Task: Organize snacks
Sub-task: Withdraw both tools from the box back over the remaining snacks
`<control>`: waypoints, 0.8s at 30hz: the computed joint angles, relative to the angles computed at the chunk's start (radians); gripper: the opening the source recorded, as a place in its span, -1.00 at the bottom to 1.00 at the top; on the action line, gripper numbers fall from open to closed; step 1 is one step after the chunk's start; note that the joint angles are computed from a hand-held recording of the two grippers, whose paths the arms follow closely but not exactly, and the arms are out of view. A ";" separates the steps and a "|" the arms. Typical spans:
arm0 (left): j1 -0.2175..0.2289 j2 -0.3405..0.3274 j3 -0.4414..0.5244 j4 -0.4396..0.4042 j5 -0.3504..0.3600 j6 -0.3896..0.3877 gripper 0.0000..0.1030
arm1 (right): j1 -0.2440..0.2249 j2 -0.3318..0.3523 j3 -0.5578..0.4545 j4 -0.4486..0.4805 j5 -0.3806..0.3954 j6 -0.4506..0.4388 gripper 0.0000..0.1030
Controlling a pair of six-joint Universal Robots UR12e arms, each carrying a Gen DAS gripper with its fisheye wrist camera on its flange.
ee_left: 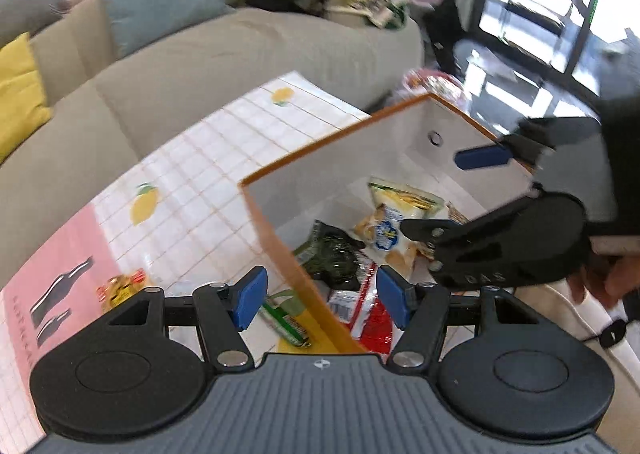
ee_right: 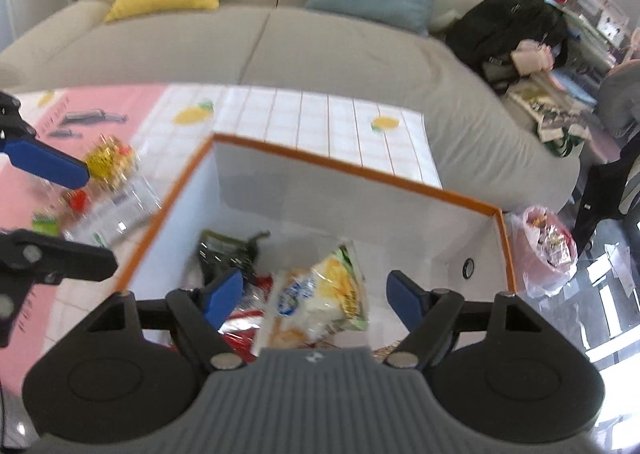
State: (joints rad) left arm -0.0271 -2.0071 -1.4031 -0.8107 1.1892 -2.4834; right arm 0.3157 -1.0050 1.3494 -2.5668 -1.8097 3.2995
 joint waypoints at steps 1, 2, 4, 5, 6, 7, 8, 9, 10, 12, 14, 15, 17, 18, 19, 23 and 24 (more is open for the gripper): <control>0.005 0.007 -0.015 0.025 0.000 -0.021 0.43 | 0.005 -0.004 0.006 -0.021 -0.003 0.006 0.50; 0.013 0.015 -0.032 0.052 -0.001 -0.049 0.43 | 0.012 -0.007 0.014 -0.050 -0.009 0.014 0.50; 0.028 0.029 -0.058 0.083 -0.013 -0.100 0.43 | 0.026 -0.009 0.020 -0.089 -0.026 0.019 0.50; 0.038 0.034 -0.072 0.101 -0.021 -0.132 0.43 | 0.035 -0.009 0.024 -0.116 -0.038 0.021 0.50; 0.047 0.040 -0.084 0.117 -0.029 -0.157 0.43 | 0.043 -0.009 0.027 -0.137 -0.046 0.026 0.50; 0.055 0.045 -0.098 0.131 -0.032 -0.181 0.43 | 0.049 -0.008 0.028 -0.149 -0.049 0.032 0.50; 0.063 0.051 -0.114 0.152 -0.031 -0.206 0.43 | 0.057 -0.007 0.030 -0.163 -0.052 0.047 0.51; 0.070 0.056 -0.128 0.171 -0.025 -0.224 0.43 | 0.063 -0.006 0.030 -0.172 -0.051 0.060 0.53; 0.077 0.062 -0.141 0.186 -0.016 -0.234 0.43 | 0.069 -0.005 0.030 -0.179 -0.048 0.070 0.55; 0.088 0.072 -0.169 0.228 0.007 -0.252 0.43 | 0.084 0.000 0.028 -0.197 -0.050 0.086 0.56; 0.097 0.079 -0.192 0.259 0.030 -0.278 0.43 | 0.102 0.009 0.023 -0.208 -0.062 0.087 0.56; 0.104 0.083 -0.202 0.269 0.036 -0.289 0.43 | 0.109 0.014 0.019 -0.210 -0.070 0.089 0.56; 0.117 0.091 -0.222 0.285 0.041 -0.308 0.43 | 0.123 0.023 0.014 -0.221 -0.081 0.092 0.56; 0.124 0.093 -0.231 0.293 0.043 -0.320 0.43 | 0.128 0.028 0.013 -0.226 -0.083 0.093 0.56; 0.131 0.094 -0.237 0.296 0.043 -0.331 0.43 | 0.133 0.032 0.010 -0.228 -0.084 0.093 0.56; 0.156 0.101 -0.262 0.298 0.029 -0.339 0.43 | 0.149 0.050 -0.007 -0.218 -0.059 0.083 0.56; 0.161 0.100 -0.266 0.296 0.029 -0.339 0.43 | 0.152 0.055 -0.011 -0.216 -0.050 0.071 0.55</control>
